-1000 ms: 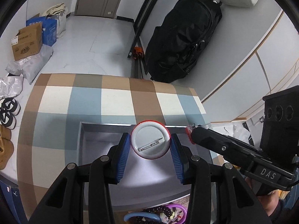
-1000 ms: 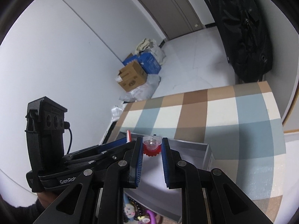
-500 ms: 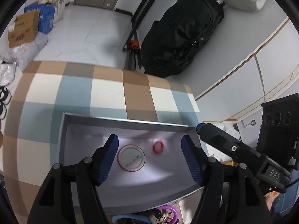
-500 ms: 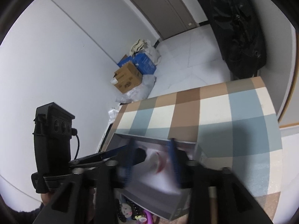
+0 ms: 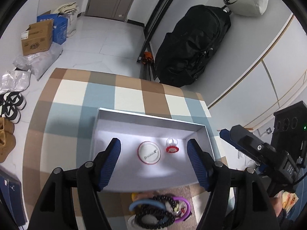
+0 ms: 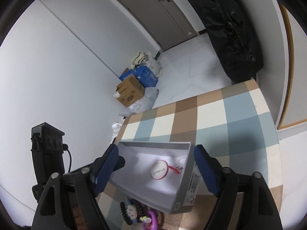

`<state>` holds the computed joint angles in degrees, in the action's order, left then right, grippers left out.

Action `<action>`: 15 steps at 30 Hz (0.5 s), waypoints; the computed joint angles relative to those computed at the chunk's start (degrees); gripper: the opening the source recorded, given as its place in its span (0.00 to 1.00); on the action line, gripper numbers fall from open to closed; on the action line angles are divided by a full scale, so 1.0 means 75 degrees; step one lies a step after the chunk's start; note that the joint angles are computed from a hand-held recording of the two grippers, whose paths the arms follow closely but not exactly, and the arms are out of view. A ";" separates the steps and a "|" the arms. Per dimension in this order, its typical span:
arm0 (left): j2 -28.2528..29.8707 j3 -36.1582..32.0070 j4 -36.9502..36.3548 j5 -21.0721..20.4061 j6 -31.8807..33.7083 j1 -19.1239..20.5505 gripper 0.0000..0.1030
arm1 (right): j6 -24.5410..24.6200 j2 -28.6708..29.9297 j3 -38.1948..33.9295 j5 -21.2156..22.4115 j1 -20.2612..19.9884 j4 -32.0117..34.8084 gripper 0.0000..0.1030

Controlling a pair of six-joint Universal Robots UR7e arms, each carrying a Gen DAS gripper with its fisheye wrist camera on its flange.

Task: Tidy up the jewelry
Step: 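Open both grippers and withdraw them from the silver box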

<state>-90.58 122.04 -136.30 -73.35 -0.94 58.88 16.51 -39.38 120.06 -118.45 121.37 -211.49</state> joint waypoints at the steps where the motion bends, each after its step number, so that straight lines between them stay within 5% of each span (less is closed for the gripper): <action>1: -0.0074 0.0060 -0.0024 0.0029 0.0007 -0.0021 0.65 | -0.0068 0.0035 0.0004 -0.0044 0.0043 -0.0061 0.82; 7: -0.0569 0.0444 -0.0015 0.0228 0.0023 -0.0162 0.75 | -0.0343 0.0204 0.0045 -0.0381 0.0262 -0.0428 0.92; 15: -0.1366 0.1254 -0.0473 0.0772 0.0292 -0.0577 0.76 | -0.0467 0.0336 0.0129 -0.1008 0.0670 -0.0692 0.99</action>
